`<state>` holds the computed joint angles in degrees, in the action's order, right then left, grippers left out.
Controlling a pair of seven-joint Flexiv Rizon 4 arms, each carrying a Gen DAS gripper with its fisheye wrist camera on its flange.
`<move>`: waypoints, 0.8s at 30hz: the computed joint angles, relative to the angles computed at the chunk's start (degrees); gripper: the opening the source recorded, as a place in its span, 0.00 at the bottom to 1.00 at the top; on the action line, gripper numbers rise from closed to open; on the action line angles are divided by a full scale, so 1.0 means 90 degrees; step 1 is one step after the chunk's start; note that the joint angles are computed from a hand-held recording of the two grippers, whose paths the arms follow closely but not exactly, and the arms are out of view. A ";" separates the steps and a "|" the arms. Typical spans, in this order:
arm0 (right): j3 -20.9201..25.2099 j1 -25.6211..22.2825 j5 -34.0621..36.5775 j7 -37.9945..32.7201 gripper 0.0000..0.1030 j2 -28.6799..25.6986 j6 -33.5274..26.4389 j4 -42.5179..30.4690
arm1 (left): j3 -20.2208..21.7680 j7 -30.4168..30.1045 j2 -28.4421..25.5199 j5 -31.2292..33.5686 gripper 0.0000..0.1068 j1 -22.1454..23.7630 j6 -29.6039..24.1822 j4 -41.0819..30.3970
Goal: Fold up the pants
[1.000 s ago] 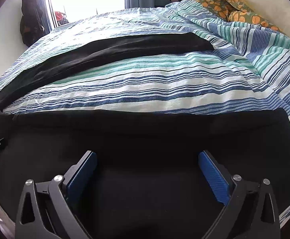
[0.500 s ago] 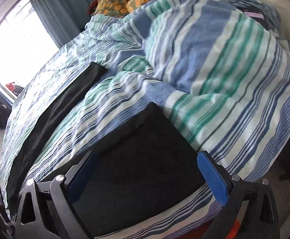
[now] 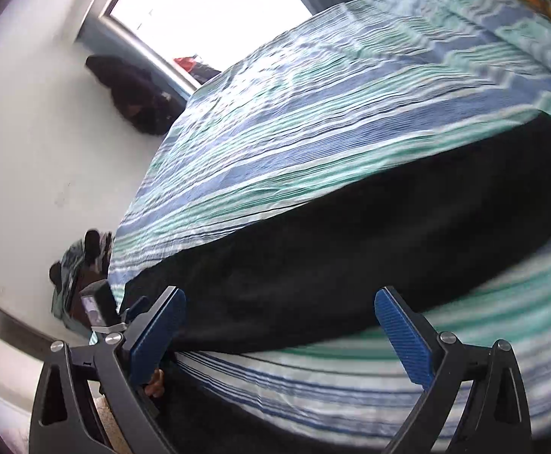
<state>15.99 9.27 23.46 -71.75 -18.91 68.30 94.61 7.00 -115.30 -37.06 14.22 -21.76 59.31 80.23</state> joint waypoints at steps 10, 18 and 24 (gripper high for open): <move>-0.0186 -0.0572 -0.0686 -0.1082 0.84 -0.1161 -0.0270 -0.0310 | 0.0041 -0.0011 0.0053 -0.0090 0.96 0.0023 0.0710 0.0369; -0.1802 -0.0541 -0.2343 0.0821 0.86 -0.0398 -0.0125 0.1106 | 0.0092 0.0039 0.0027 -0.0155 0.96 0.0003 0.0759 0.0364; -0.1581 -0.1146 -0.2536 0.1105 0.85 0.0011 -0.0224 0.1300 | 0.0107 0.0054 0.0008 -0.0175 0.96 -0.0006 0.0751 0.0340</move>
